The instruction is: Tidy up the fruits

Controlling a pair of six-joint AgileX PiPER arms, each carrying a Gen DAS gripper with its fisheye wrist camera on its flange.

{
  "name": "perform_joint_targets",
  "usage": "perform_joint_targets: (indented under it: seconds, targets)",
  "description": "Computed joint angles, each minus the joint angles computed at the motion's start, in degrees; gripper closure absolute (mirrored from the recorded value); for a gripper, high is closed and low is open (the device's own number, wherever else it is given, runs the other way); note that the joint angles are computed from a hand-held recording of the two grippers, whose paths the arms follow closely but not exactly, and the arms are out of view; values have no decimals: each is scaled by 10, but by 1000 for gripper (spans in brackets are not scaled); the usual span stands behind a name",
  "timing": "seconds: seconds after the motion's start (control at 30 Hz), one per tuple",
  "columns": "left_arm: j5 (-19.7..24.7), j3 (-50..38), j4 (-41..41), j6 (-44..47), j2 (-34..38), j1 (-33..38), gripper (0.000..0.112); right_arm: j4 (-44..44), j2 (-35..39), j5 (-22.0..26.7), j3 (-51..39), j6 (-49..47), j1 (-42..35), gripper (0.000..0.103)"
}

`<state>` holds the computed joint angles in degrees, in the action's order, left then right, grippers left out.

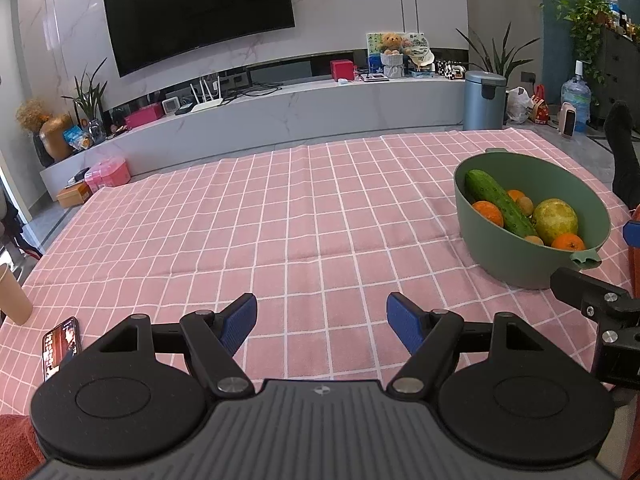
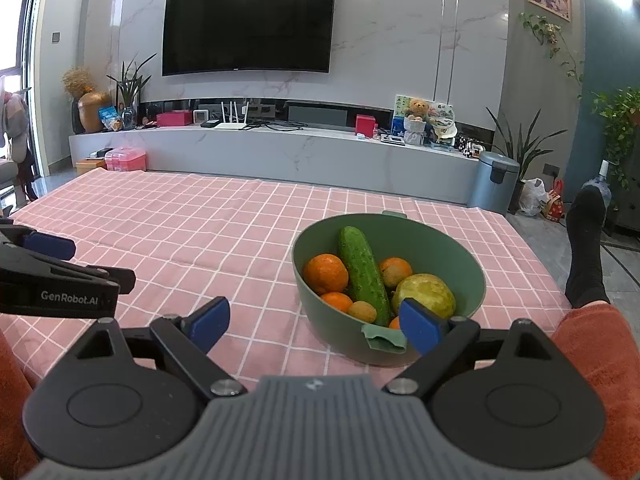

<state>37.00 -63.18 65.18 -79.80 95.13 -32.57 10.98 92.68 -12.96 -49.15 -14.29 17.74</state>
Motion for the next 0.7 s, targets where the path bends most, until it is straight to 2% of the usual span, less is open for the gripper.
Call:
perform_joint_targets:
  seconds: [0.7]
  targets:
    - [3, 2, 6, -9, -1, 0, 25, 2, 4, -4, 0, 2, 0, 15]
